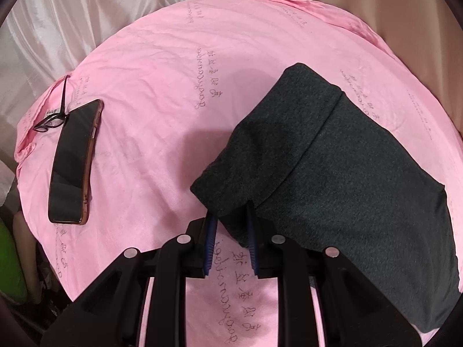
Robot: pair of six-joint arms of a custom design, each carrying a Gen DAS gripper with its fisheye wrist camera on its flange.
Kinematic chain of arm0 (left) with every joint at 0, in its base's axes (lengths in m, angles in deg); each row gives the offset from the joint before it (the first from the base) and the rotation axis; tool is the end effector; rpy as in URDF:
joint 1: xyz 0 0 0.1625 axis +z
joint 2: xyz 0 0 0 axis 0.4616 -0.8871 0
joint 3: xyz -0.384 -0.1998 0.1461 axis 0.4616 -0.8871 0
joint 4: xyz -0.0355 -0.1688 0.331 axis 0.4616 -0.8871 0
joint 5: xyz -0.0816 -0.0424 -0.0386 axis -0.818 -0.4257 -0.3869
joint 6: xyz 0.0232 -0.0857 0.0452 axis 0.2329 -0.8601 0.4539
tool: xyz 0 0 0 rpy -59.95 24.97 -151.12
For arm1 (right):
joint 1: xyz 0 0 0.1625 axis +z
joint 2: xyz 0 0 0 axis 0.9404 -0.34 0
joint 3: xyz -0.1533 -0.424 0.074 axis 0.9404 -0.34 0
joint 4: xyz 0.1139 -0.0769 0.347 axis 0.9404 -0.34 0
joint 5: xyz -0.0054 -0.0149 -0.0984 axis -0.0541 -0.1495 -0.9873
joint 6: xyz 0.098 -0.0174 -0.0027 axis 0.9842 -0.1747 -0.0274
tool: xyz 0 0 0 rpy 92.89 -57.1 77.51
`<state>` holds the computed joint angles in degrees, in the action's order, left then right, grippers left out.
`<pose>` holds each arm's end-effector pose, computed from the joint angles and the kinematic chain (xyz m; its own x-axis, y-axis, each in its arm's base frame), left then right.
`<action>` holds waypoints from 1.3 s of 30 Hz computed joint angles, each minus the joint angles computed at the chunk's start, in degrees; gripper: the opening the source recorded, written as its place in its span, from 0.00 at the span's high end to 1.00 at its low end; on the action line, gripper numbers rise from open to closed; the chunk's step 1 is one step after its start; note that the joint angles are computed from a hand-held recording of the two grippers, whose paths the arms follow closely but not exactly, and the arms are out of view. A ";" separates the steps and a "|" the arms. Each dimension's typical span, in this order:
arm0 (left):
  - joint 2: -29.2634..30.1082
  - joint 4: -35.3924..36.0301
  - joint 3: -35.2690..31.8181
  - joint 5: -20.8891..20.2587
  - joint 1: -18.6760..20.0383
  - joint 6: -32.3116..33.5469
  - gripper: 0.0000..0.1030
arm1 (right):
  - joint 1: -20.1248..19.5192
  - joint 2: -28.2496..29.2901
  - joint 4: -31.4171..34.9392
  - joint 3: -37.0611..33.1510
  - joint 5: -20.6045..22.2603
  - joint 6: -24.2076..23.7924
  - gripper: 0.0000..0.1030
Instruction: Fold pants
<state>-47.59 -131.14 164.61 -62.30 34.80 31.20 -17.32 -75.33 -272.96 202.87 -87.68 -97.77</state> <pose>-0.0496 -0.5610 0.2644 -0.6161 -0.5258 -0.5866 -0.0947 0.7887 -0.6074 -0.1638 -0.4145 0.4269 -0.7468 0.4121 0.5220 -0.1549 0.6555 -0.7392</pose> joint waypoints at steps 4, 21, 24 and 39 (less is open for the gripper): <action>-0.41 3.60 -1.01 0.80 -0.46 -2.01 0.81 | -2.49 -8.03 0.55 4.36 8.14 -1.66 0.90; -4.76 -18.93 11.66 5.49 -11.56 6.39 0.61 | 26.40 6.86 -6.65 9.04 -4.09 -9.71 0.59; -0.10 -29.00 11.70 -0.34 -12.80 17.19 0.46 | 34.20 19.55 -4.44 3.76 -6.42 -10.12 0.63; 6.04 -40.24 9.47 -0.92 -3.59 31.44 0.46 | 47.09 53.73 21.96 -36.70 -14.63 -3.92 0.88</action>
<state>-41.56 -171.39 174.08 -63.22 31.21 62.64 29.77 -21.60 -251.00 166.17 -102.31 -101.70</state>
